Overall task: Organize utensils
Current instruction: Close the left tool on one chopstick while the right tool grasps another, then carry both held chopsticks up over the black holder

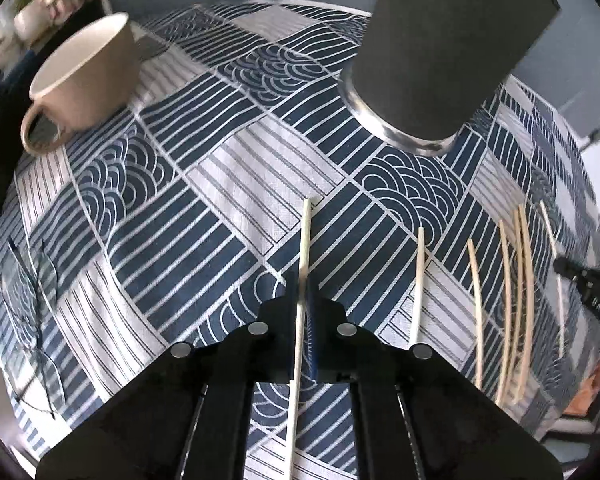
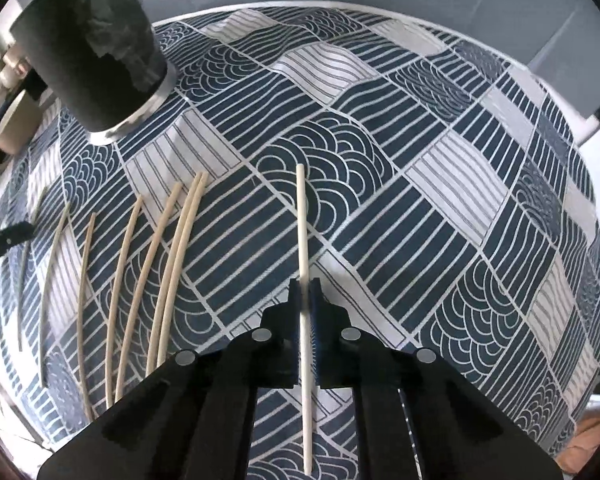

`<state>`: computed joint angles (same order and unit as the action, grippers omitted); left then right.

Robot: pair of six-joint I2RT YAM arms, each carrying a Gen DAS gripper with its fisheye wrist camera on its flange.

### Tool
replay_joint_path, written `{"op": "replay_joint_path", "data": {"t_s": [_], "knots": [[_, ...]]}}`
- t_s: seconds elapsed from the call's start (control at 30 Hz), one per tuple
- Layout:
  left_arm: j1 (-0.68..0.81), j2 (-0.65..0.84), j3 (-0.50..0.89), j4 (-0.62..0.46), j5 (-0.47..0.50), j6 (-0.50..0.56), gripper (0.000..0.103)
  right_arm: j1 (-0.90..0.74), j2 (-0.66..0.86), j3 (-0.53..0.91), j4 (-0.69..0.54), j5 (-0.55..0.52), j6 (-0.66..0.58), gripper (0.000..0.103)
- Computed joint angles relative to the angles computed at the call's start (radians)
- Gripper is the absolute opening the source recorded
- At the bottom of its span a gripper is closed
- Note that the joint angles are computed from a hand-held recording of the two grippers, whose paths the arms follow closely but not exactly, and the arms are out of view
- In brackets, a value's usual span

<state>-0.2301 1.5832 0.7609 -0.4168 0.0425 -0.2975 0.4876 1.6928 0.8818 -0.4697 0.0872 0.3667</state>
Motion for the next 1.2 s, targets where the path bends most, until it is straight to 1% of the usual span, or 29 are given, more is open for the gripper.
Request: {"op": "replay_joint_path", "data": {"t_s": [0.07, 0.17, 0.3, 0.5, 0.57, 0.6, 0.73, 0.83, 1.07, 1.2], "knots": [[0.02, -0.001, 0.007, -0.023, 0.031, -0.01, 0.004, -0.031, -0.012, -0.011, 0.001, -0.041, 0.004, 0.004], [0.038, -0.005, 0.013, -0.045, 0.042, -0.012, 0.004, -0.073, -0.029, -0.029, 0.005, -0.097, 0.023, 0.004], [0.068, -0.047, 0.003, -0.071, 0.072, -0.013, 0.004, -0.116, -0.066, -0.058, 0.024, -0.165, 0.043, 0.004], [0.058, -0.092, 0.037, -0.118, 0.044, 0.006, 0.004, -0.153, -0.109, -0.037, 0.015, -0.231, 0.042, 0.004], [0.054, -0.095, 0.071, -0.14, 0.014, 0.012, 0.004, -0.159, -0.118, -0.012, 0.005, -0.25, 0.039, 0.004], [0.058, -0.086, 0.092, -0.148, 0.015, 0.019, 0.004, -0.15, -0.121, 0.002, -0.003, -0.248, 0.046, 0.004], [0.082, -0.064, 0.198, -0.215, 0.022, 0.048, 0.004, -0.126, -0.115, 0.105, -0.055, -0.221, 0.041, 0.004], [0.094, -0.059, 0.286, -0.26, 0.019, 0.071, 0.004, -0.127, -0.108, 0.185, -0.089, -0.222, 0.029, 0.004], [0.096, -0.04, 0.501, -0.346, 0.02, 0.065, 0.004, -0.099, -0.049, 0.44, -0.193, -0.188, -0.018, 0.005], [0.1, -0.024, 0.608, -0.376, 0.051, 0.083, 0.004, -0.085, -0.01, 0.584, -0.256, -0.172, -0.046, 0.005]]}}
